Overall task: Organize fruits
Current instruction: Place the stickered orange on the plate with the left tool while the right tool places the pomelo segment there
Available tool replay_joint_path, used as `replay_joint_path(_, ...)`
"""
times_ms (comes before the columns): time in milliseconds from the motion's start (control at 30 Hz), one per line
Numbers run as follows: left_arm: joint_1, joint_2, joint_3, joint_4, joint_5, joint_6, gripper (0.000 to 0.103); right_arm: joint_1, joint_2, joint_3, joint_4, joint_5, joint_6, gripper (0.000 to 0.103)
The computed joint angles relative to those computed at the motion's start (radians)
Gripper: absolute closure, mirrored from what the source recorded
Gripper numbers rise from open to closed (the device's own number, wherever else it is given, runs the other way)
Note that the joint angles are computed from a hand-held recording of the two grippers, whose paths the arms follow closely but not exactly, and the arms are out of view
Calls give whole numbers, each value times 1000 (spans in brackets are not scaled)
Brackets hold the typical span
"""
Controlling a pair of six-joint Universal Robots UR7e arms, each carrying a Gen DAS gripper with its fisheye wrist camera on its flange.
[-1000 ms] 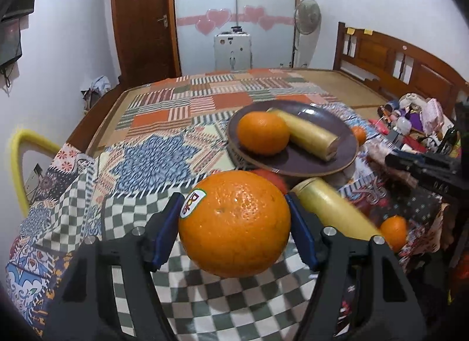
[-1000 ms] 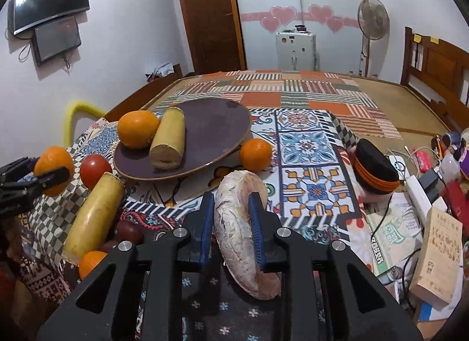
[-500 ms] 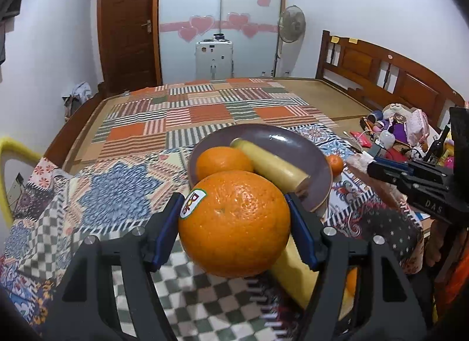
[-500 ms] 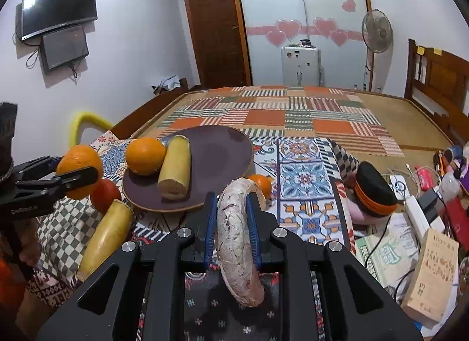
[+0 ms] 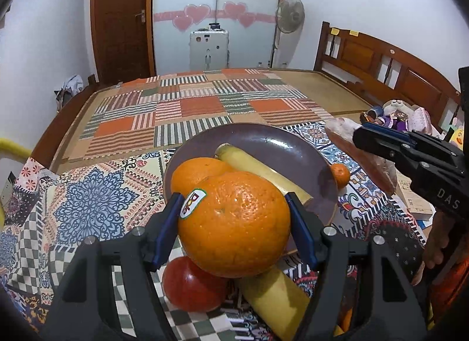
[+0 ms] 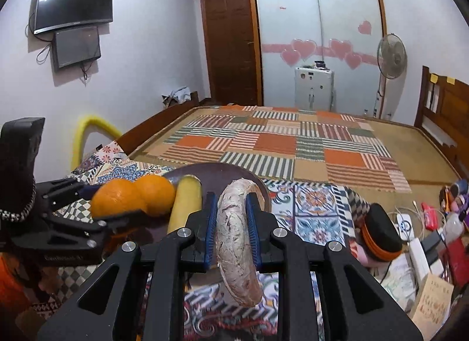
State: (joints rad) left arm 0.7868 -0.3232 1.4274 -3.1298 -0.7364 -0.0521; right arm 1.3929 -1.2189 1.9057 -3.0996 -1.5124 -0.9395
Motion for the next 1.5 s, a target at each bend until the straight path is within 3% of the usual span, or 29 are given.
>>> replay_joint_path(333, 8, 26, -52, 34, 20, 14, 34, 34, 94, -67, 29, -104, -47, 86)
replay_joint_path(567, 14, 49, -101, 103, 35, 4, 34, 44, 89, -64, 66, -122, -60, 87)
replay_joint_path(867, 19, 35, -81, 88, 18, -12, 34, 41, 70, -59, 92, -127, -34, 84)
replay_joint_path(1000, -2, 10, -25, 2, 24, 19, 32, 42, 48, -19, 37, -119, -48, 72)
replay_joint_path(1167, -43, -23, 46, -68, 78, 27, 28, 45, -1, 38, -12, -93, -44, 64)
replay_joint_path(1333, -90, -74, 141, -117, 117, -10, 28, 40, -79, 125, -53, -41, -50, 62)
replay_joint_path(1500, -155, -115, 244, -179, 202, -23, 26, 31, -151, 206, -74, -7, -57, 57)
